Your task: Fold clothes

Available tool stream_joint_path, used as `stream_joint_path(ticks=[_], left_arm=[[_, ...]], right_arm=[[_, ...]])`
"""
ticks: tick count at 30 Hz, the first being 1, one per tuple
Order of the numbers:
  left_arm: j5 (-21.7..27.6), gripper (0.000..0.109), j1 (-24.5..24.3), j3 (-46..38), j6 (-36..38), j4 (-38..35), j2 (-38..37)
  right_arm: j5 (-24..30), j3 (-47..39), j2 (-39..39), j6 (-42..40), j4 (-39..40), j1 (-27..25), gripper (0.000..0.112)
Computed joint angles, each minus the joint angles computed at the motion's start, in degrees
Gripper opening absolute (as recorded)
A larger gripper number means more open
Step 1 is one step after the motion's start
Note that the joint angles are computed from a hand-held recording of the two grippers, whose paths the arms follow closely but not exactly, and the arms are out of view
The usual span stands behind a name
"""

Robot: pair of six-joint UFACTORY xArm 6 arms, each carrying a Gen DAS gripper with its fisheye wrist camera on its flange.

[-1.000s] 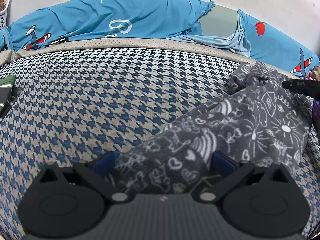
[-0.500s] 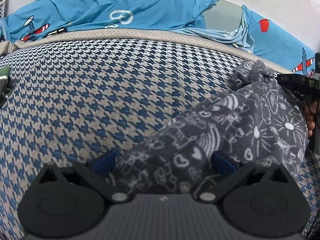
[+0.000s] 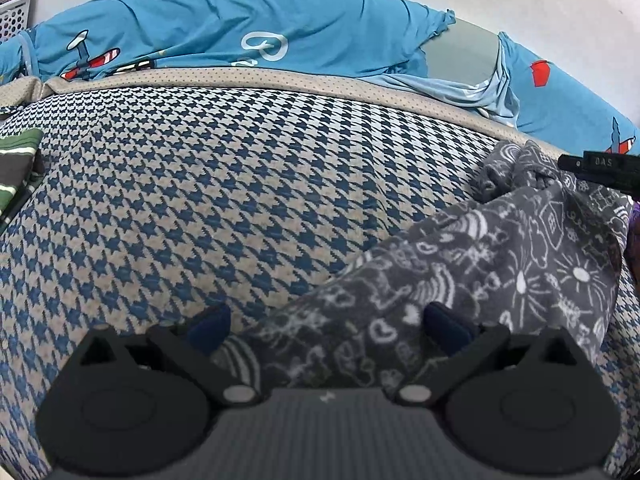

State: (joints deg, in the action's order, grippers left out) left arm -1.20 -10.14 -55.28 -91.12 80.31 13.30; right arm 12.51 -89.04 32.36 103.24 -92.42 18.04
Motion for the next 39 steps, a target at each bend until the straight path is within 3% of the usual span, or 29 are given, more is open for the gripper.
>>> stream_joint_path(ticks=[7, 15, 18, 24, 29, 36, 39], left_arm=[[-0.2, 0.103, 0.2, 0.3, 1.9, -2.0, 0.2], [-1.7, 0.103, 1.0, 2.2, 12.2, -12.9, 0.5], [-2.1, 0.103, 1.4, 2.4, 13.2, -13.7, 0.6], [-1.6, 0.103, 1.6, 1.4, 6.8, -5.5, 0.4], [0.0, 0.103, 1.0, 0.2, -3.2, 6.5, -0.8], [0.6, 0.103, 1.1, 1.8, -8.4, 11.7, -3.3], [1.5, 0.103, 0.9, 2.7, -9.3, 12.8, -4.4]], right_arm=[[-2.1, -1.1, 2.0, -6.6, 3.7, 1.5, 0.029], [-0.9, -8.7, 9.3, -14.3, 12.4, 2.6, 0.03], [0.0, -11.7, 11.8, -16.2, 14.3, 2.9, 0.031], [3.4, -14.3, 13.5, -17.4, 14.6, 4.1, 0.033], [5.9, -10.0, 9.2, -10.3, 10.2, 5.1, 0.032], [6.6, -2.5, 2.0, -4.3, 4.2, 8.3, 0.033], [5.7, 0.7, -0.7, -1.9, 3.0, 9.6, 0.039]])
